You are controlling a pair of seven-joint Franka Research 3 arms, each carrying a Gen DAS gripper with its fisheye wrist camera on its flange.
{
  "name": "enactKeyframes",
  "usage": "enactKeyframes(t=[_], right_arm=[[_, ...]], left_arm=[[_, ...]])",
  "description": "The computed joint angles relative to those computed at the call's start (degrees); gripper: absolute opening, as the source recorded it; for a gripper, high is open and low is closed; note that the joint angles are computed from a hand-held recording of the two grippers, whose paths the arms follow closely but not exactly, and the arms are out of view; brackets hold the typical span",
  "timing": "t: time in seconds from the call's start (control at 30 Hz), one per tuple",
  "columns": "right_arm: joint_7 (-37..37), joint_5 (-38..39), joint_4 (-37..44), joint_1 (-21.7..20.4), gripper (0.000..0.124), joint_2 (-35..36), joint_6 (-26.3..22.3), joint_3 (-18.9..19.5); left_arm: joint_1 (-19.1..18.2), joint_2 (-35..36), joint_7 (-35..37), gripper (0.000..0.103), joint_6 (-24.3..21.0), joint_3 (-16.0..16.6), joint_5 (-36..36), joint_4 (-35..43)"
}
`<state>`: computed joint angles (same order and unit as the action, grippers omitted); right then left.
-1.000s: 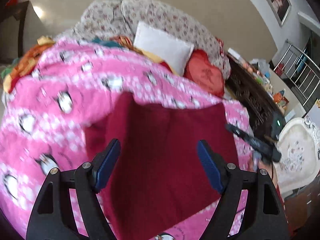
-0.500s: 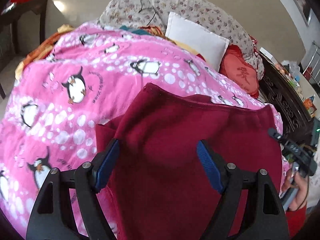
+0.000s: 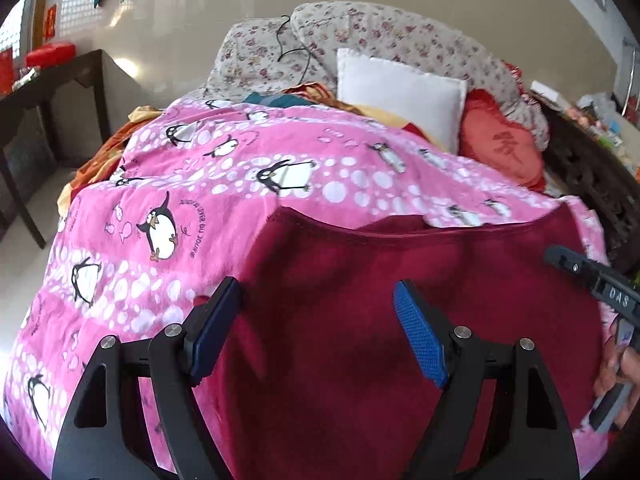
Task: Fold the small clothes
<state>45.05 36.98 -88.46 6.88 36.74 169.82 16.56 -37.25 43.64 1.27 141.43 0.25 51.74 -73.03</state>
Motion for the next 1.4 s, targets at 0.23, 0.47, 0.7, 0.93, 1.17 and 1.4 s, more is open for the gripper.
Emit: enactKeyframes(t=[0.23, 0.47, 0.7, 0.93, 1.17, 1.4], right_arm=[[8.3, -7.0, 7.2, 3.8, 0.031, 4.9, -4.4, -5.8], [-2.4, 2.2, -5.9, -5.2, 0.032, -4.6, -0.2, 4.5], [-9.2, 8.8, -14.9, -4.4, 0.039, -10.2, 0.4, 2.9], [-6.2, 8.6, -13.9, -1.7, 0.041, -10.8, -4.1, 0.6], [-12.5, 11.7, -14.0, 4.2, 0.044, -12.5, -6.3, 1.2], [-10.9, 9.6, -13.5, 9.2, 0.044, -10.4, -5.9, 0.3]], left_arm=[[1.6, 3.4, 2.2, 0.079, 0.4, -0.2, -3.6, 2.9], [0.2, 0.9, 1.3, 0.079, -0.1, 0.4, -2.7, 0.3], [-0.8, -5.1, -4.0, 0.079, 2.7, -0.4, 1.1, -8.1], [-2.1, -14.9, -18.1, 0.079, 6.2, -2.0, 10.6, -23.0], [-0.4, -18.4, -25.6, 0.079, 4.5, -6.5, 14.0, -29.6], [1.0, -18.3, -28.8, 0.079, 6.0, -8.3, 14.6, -31.5]])
